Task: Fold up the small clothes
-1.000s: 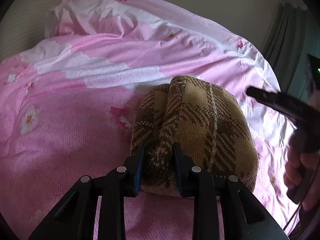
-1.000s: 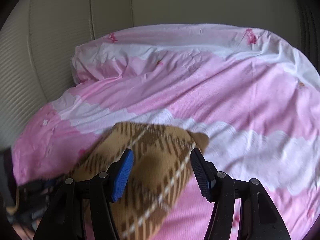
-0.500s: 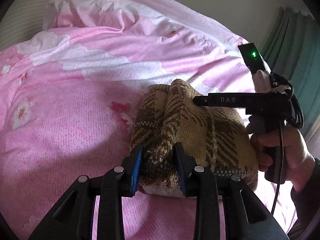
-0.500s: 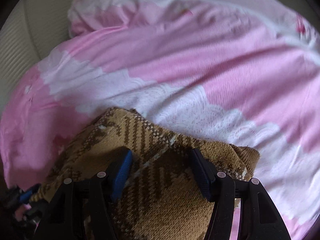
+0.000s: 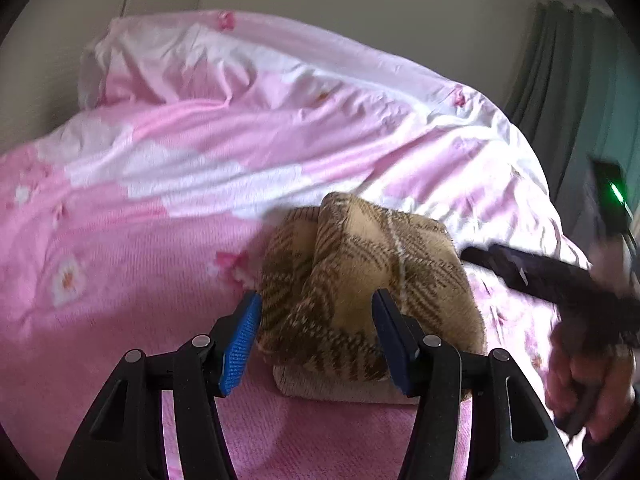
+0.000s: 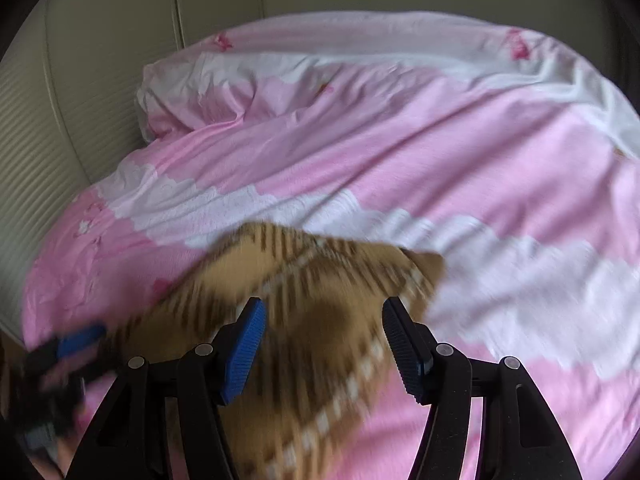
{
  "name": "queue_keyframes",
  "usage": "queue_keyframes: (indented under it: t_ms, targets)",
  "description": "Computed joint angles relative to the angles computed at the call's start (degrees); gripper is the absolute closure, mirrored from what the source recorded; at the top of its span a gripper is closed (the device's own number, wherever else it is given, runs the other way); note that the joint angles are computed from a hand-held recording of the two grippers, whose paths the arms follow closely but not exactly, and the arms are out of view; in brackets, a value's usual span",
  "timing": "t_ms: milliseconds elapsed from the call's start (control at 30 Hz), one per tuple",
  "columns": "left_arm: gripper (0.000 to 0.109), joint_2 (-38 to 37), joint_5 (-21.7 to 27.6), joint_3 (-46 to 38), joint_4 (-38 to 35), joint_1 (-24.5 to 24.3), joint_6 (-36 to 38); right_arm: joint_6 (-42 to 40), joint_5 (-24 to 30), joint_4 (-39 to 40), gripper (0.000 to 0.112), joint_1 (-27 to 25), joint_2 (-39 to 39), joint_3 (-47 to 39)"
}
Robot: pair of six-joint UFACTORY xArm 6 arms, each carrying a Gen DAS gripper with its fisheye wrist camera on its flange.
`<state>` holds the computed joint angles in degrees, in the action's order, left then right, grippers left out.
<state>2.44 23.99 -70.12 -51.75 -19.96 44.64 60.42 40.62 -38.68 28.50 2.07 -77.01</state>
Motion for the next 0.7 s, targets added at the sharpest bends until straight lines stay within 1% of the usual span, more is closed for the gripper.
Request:
queue_keyframes:
  t_ms: [100,167,200,233,300,400,467,533,567,633,700]
  targets:
    - [0.052,1.0,0.3,-1.2,1.8,-0.1,-0.2,6.5,1.3,-4.6,0.050,3.4,-5.1,6.8]
    - [0.052,2.0,0.3,-1.9,3.5,-0.2,-1.3,11.4,3.6,-8.2,0.044,6.3,-7.0,10.0]
    - [0.052,2.6,0.3,-2.2,4.2,-0.2,-1.7,13.6,5.1,-9.9,0.044,7.7,-7.1,10.7]
    - [0.052,3.0,0.5,-2.4,4.6,-0.1,-2.1,15.4,6.7,-11.2,0.044,9.0,-7.0,11.0]
    - [0.052,3.6,0.8,-2.5,5.5,-0.1,-3.1,18.3,7.2,-12.9,0.041,10.4,-5.9,11.2]
    - [0.052,3.7,0.7,-1.6,5.2,0.1,-3.4,17.5,8.0,-12.1,0.040,11.3,-2.7,9.5]
    - [0.052,3.8,0.2,-1.1,5.0,0.1,-3.3,19.0,8.7,-13.2,0.040,11.2,-1.3,8.6]
    - [0.050,4.3,0.0,-1.2,5.2,0.1,-3.6,21.9,6.4,-13.1,0.040,9.9,-1.7,9.5]
    - [0.050,4.7,-0.1,-1.4,5.1,0.1,-3.6,25.1,3.9,-13.6,0.040,8.6,-2.8,11.0]
    - [0.045,5.4,-0.3,-1.8,4.9,0.1,-3.6,28.8,2.7,-15.0,0.040,7.6,-3.9,12.5]
    - [0.039,6.0,-1.5,-1.9,5.0,-0.3,-3.2,32.4,-1.2,-15.8,0.044,5.9,-5.2,14.9]
